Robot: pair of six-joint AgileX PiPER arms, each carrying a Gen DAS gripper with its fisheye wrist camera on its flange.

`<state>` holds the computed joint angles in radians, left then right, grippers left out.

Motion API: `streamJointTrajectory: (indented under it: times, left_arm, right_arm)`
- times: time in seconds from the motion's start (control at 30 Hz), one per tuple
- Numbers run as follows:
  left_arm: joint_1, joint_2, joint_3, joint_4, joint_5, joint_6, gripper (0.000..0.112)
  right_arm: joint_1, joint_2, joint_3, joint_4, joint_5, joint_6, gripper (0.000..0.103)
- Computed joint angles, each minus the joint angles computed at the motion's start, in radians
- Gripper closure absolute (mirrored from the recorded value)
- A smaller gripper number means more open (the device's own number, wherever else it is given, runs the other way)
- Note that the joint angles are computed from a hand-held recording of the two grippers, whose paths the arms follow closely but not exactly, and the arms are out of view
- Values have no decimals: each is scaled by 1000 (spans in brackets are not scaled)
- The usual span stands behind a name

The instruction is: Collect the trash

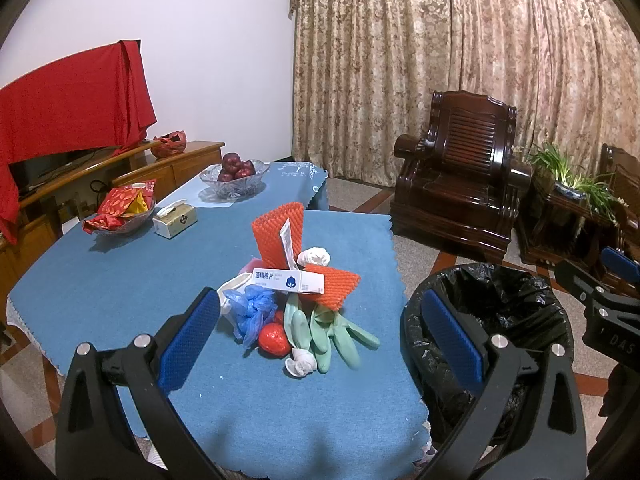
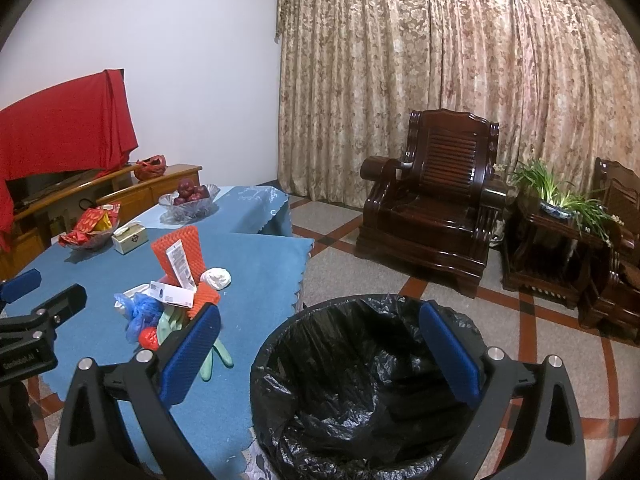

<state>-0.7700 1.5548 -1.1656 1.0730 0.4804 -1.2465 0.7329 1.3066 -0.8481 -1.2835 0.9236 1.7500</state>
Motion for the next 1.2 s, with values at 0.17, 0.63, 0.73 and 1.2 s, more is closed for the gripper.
streamJointTrajectory:
  times: [0.17,0.63,0.73,1.2]
  left_arm:
    - [2,1,7,16,-5,-16,14]
    - [2,1,6,10,-4,-10,14]
    - [-2,-2,-1,-2,4,2,14]
    - [38,7,11,-19,-25,20,14]
  right_arm:
    - [2,2,3,-3,1,5,6]
    - [-4,13,6,-12,-12,19,6]
    - [-3,17,3,-12,-12,20,6]
    - [-12,88,-74,10,-52,-20,6]
